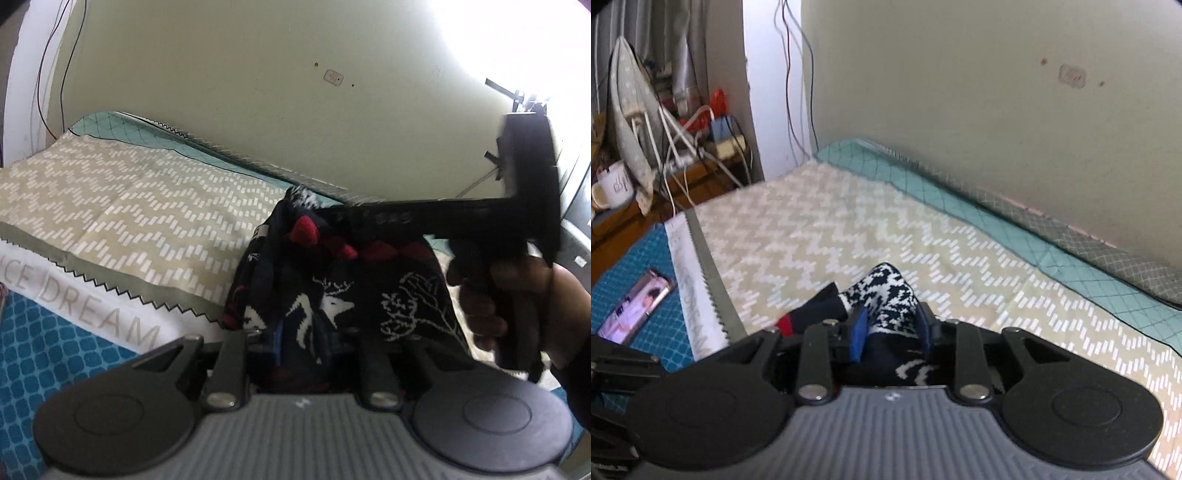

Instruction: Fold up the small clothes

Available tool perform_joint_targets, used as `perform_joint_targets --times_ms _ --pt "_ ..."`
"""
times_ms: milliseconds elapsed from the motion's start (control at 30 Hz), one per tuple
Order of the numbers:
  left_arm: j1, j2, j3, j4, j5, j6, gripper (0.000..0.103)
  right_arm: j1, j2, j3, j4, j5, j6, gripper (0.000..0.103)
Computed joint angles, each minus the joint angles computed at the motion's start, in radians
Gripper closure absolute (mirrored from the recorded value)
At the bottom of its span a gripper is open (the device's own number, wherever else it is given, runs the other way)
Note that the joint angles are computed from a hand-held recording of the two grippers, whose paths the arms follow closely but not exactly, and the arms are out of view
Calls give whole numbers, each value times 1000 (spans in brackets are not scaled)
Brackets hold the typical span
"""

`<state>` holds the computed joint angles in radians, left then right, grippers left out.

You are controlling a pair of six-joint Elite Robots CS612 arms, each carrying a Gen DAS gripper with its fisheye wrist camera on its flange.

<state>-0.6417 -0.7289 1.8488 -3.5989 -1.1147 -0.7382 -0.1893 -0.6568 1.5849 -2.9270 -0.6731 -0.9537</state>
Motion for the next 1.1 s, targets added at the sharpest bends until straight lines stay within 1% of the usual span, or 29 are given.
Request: perform_joint_targets --times_ms 33,67,100,133,167,200,233,267,300,400,433,467,533,600,667,833,967,1100 --pt "-3 -5 -4 20 8 -2 84 -13 -4 9 -6 49 23 71" --pt "-8 -12 -3 41 23 -6 81 -30 -8 20 -6 110 49 55" --pt "-13 -17 -3 59 35 -9 79 -46 -8 34 -31 170 92 43" --pt "-18 -22 -2 76 47 -12 73 -68 -4 51 -98 229 161 20" --pt "-23 -25 -2 87 57 -13 65 -85 5 64 -193 265 236 16" --pt "-28 -29 -1 96 69 -14 60 -102 9 77 -253 290 274 16" --pt "-36 -34 1 110 87 -15 52 -119 14 90 -301 308 302 17" --pt "-44 -38 1 132 111 -14 49 -135 19 103 -343 322 330 17" --pt "-51 -41 -1 151 127 -12 48 -149 23 115 -358 329 340 17" --pt "-68 -48 -7 215 173 -16 36 -186 22 155 -310 338 318 16" --pt "-73 -50 -9 240 189 -25 24 -197 22 167 -280 337 307 14" --pt "-77 -52 -10 257 201 -33 16 -207 20 176 -247 337 295 13" --pt "-86 -57 -11 292 221 -48 15 -222 17 193 -173 337 261 13" --pt "-92 -60 -13 323 235 -61 14 -235 6 209 -85 340 207 12" --pt "-101 -65 -13 359 256 -75 11 -242 -3 215 -1 343 163 12" --pt "-116 -71 -12 418 288 -104 7 -251 -17 213 141 348 112 10" --pt "-123 -74 -12 455 296 -120 4 -255 -27 220 212 326 70 10" --pt "-126 -74 -14 478 302 -132 0 -255 -34 226 249 299 42 9"
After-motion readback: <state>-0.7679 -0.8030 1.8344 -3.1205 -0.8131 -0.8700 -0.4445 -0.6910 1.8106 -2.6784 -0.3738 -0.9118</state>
